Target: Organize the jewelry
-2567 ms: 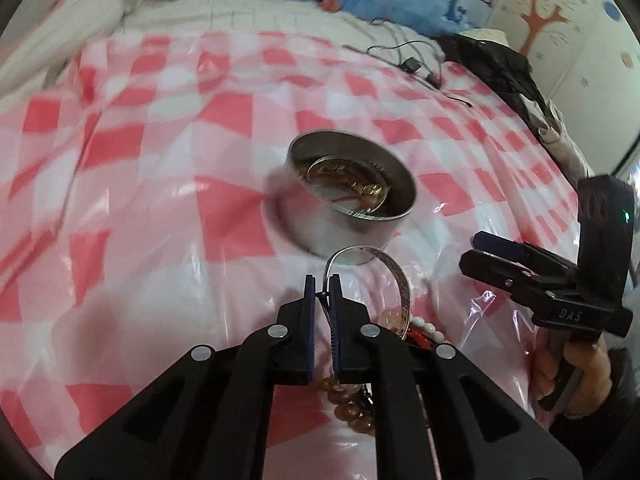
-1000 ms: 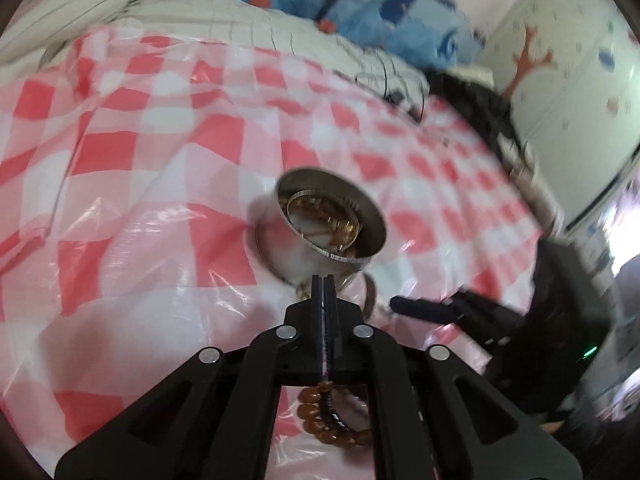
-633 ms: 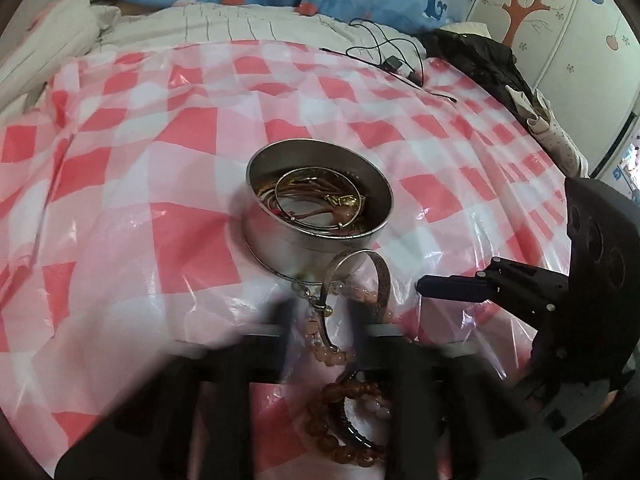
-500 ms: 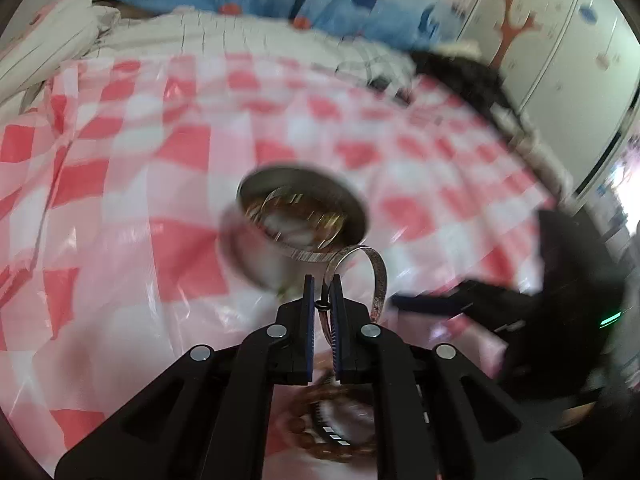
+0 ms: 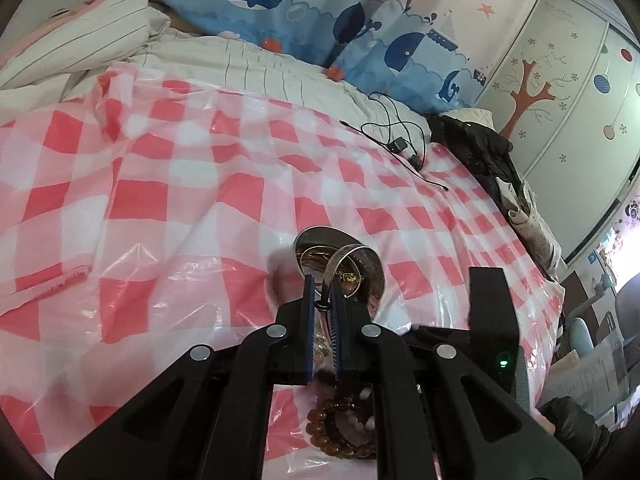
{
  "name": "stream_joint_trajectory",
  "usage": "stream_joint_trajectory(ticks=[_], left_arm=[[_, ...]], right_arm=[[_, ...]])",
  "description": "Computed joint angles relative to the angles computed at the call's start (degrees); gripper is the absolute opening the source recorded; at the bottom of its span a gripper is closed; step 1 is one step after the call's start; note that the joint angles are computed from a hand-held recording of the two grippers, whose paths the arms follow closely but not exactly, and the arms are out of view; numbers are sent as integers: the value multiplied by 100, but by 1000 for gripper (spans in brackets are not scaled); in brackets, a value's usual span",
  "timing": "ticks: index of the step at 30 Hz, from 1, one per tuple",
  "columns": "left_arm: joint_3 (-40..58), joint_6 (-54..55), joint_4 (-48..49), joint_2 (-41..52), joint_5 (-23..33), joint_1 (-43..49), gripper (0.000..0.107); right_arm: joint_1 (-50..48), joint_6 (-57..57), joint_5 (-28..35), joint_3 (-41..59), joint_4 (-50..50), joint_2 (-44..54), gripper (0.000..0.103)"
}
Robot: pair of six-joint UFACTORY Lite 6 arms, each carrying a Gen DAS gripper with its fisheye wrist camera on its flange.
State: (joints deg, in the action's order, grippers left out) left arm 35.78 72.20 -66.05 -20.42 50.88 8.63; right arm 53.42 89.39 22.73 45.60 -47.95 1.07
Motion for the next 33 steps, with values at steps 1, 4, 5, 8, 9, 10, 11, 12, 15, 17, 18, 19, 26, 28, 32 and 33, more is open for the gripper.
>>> stream_joint_trajectory(ticks=[1, 4, 5, 8, 9, 10, 11, 12, 15, 17, 18, 19, 26, 28, 32, 33], left_arm=[[-2, 16, -2, 11, -3, 10, 7], [-4, -1, -12, 19, -46, -25, 7], [-10, -3, -23, 30, -66, -49, 7], [-86, 13, -50, 9, -134, -126, 7], [-104, -11, -31, -21, -179, -187, 7], [-115, -11, -24, -23, -228, -220, 7], [-112, -29, 0, -7, -274, -256, 7], [-100, -86, 63, 34, -324, -286, 7], [-47, -162, 242, 196, -404, -236, 7], [44, -198, 531, 336, -429, -335, 7], [54, -236, 780, 331, -518, -484, 7], [21, -277, 986, 272, -631, -603, 10], [-391, -1746, 3111, -137, -1971, -1471, 44], [-471, -1629, 3234, -166, -1834, -1333, 44], [-553, -2000, 3894, -63, -1950, -1470, 12], [-562, -1942, 3882, -77, -1919, -1468, 6]], right_arm=[[-19, 49, -69, -140, 30, -164, 17], [11, 705, -214, -732, -269, -856, 16], [27, 1029, -270, -1002, -432, -1182, 16], [1, 1886, -519, -1658, -888, -2017, 15], [-37, 2198, -599, -1895, -1059, -2327, 15], [-128, 2572, -718, -2160, -1294, -2682, 15], [-200, 2722, -795, -2294, -1390, -2891, 15], [-285, 2986, -878, -2448, -1594, -3118, 14], [-443, 3105, -954, -2586, -1678, -3394, 14], [-425, 3311, -911, -2647, -1828, -3487, 14], [-523, 3228, -1001, -2642, -1782, -3476, 14], [-546, 3172, -1019, -2653, -1726, -3489, 14], [-672, 3016, -1085, -2811, -1512, -3748, 14], [-721, 2948, -1115, -2816, -1470, -3727, 14], [-860, 3201, -1344, -2879, -1716, -3612, 14], [-860, 3295, -1365, -2896, -1804, -3606, 14]])
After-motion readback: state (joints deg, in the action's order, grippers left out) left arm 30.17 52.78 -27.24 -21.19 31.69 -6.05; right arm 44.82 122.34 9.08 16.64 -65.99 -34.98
